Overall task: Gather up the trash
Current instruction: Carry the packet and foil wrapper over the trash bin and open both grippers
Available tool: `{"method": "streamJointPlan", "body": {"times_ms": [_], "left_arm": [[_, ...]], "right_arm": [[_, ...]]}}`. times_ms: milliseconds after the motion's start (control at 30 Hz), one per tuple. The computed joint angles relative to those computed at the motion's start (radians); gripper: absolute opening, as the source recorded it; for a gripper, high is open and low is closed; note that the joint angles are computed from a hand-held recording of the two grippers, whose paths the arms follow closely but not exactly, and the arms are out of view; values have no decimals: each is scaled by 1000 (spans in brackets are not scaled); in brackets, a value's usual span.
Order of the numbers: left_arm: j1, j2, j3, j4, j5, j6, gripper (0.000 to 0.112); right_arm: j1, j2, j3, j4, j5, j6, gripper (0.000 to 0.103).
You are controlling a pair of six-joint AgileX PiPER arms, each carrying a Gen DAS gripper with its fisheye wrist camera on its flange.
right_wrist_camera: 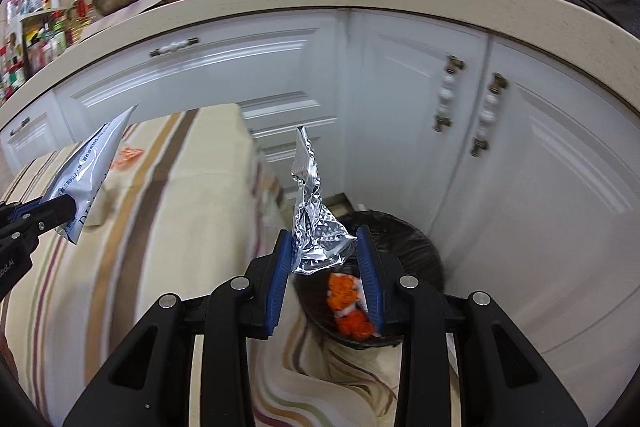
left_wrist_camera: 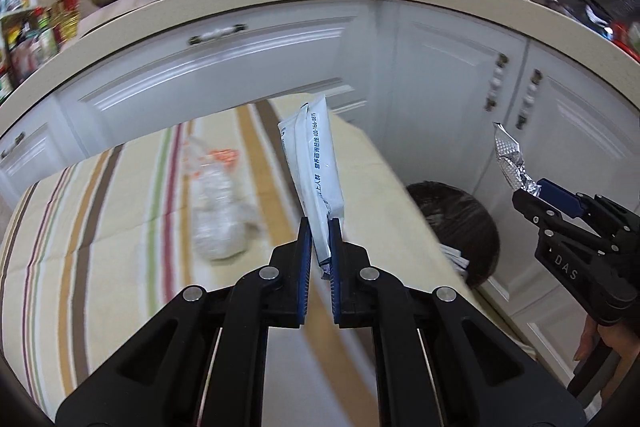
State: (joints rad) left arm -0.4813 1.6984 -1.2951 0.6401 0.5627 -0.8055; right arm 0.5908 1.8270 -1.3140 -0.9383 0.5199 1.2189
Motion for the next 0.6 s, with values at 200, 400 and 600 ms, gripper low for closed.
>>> {"method": "streamJointPlan", "body": {"times_ms": [200,400,600], "left_arm": [[-103,146,-164,9,37,11,8],[-157,299,-364,-49,107,95,8],[-189,426,-545,-89,180,157,8]], "right_arm": [[-81,-47,92,-79,-19,88,34],[-154,-42,129,-124,-60,124,34],[-205,-23,141,-151,-101,147,34]]}}
